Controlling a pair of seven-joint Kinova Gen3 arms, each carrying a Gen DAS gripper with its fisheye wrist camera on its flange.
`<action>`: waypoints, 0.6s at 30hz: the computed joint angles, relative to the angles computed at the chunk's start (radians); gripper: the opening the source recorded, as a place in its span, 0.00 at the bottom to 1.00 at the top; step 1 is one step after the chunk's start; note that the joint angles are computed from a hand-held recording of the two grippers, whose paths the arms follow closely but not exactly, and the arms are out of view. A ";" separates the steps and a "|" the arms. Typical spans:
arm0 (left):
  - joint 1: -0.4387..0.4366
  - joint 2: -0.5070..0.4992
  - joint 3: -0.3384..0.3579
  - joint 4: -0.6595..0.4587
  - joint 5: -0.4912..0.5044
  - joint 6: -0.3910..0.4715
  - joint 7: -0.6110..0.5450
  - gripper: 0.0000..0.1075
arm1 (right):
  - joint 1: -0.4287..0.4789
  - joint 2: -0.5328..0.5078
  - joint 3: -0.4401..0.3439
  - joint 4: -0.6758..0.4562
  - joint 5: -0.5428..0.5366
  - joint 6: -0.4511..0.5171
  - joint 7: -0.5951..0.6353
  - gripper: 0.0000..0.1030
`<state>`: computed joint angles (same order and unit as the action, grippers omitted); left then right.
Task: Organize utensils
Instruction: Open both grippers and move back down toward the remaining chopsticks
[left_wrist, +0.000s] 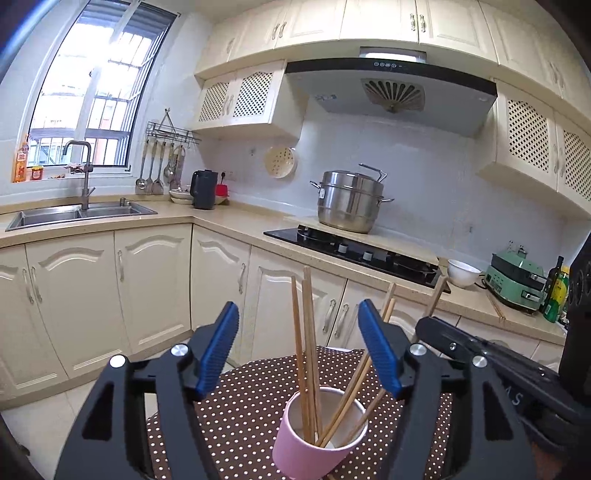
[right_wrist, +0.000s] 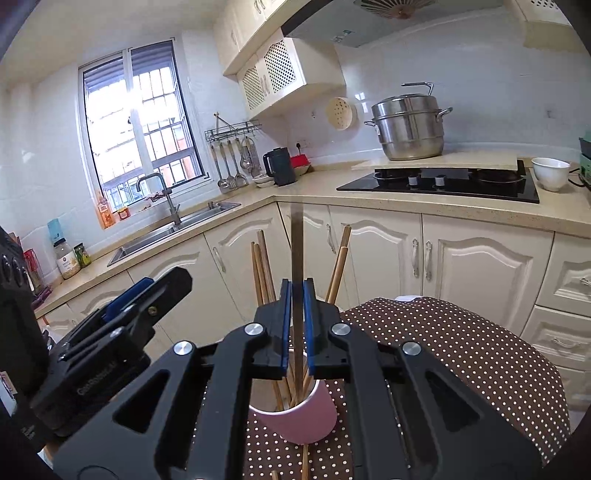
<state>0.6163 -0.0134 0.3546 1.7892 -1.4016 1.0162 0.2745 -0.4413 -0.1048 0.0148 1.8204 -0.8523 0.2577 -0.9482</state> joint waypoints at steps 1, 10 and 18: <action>0.003 -0.004 0.002 -0.002 0.005 0.005 -0.004 0.61 | 0.004 -0.005 -0.006 0.003 0.014 -0.004 -0.015 0.17; 0.001 -0.073 0.066 -0.013 0.069 0.077 -0.041 0.68 | -0.008 -0.106 -0.007 0.054 0.146 -0.032 -0.148 0.49; -0.012 -0.104 0.107 -0.059 0.254 0.113 -0.180 0.68 | 0.070 -0.158 -0.064 0.049 0.376 0.108 -0.352 0.49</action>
<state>0.6040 -0.1178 0.4614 1.7304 -1.1481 1.1296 0.0942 -0.3711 -0.2626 -0.0491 1.8698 -0.4760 0.3654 -1.3001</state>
